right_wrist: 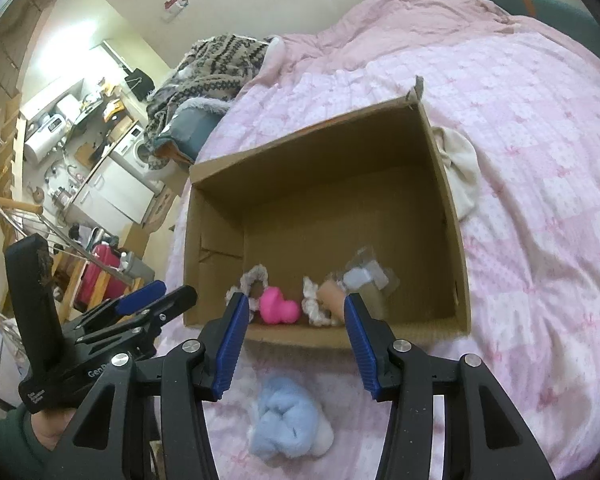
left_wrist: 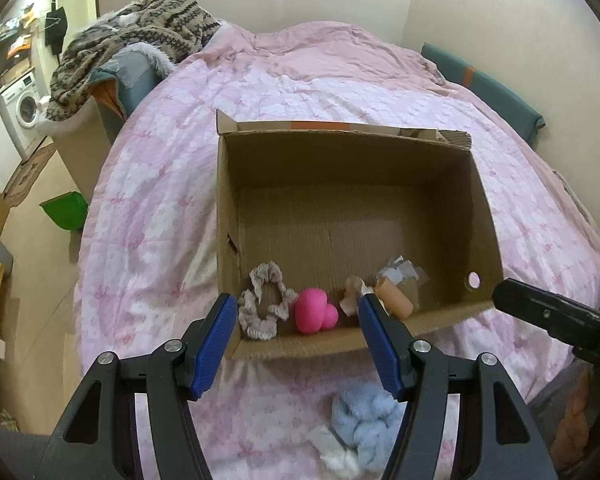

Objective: Organize soft objects
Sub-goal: 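Lower both held items into the box and open both grippers, then grasp the blue fluffy scrunchie with the right gripper while the left gripper grasps the white cloth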

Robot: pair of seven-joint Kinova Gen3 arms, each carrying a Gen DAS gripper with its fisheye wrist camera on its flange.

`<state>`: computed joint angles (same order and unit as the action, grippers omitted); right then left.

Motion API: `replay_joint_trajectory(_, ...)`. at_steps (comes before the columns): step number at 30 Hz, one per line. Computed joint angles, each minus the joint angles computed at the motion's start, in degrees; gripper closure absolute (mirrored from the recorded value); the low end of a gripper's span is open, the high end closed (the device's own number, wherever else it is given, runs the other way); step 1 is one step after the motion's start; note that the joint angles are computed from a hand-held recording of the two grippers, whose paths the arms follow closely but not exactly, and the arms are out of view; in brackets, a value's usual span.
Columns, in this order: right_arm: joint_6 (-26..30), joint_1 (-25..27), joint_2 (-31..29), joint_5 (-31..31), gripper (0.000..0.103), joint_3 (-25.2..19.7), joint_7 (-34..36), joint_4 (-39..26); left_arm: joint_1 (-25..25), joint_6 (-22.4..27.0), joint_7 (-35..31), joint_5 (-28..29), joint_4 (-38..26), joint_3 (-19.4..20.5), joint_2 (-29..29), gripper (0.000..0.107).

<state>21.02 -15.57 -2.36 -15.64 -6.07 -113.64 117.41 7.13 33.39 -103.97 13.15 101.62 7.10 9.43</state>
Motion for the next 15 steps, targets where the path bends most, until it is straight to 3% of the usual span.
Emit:
replay_joint_trajectory(2,0.2,-0.1,-0.7,2.7,0.05,-1.0,-3.2,0.3,-0.3,0.1,-0.5,0.4,1.1,-0.1,-1.3,0.047)
replay_joint_trajectory(5,0.3,-0.2,-1.6,6.9,0.04,-2.5,-8.4,0.8,-0.7,0.3,-1.0,1.0,2.4,-0.5,-2.8,0.047)
replay_joint_trajectory(9,0.7,-0.9,-2.3,8.2,0.039,-2.9,-11.7,1.7,-0.9,1.2,0.4,0.3,3.8,-1.1,-4.1,0.047)
replay_joint_trajectory(13,1.3,-1.4,-2.4,9.6,0.025,-3.4,-14.9,2.4,0.7,4.9,6.2,-4.7,3.3,-2.4,-4.0,0.044)
replay_joint_trajectory(15,2.7,-2.0,-1.6,9.0,0.022,-3.2,-15.1,2.2,-0.6,6.4,5.2,-3.1,3.5,-2.0,-4.0,0.044)
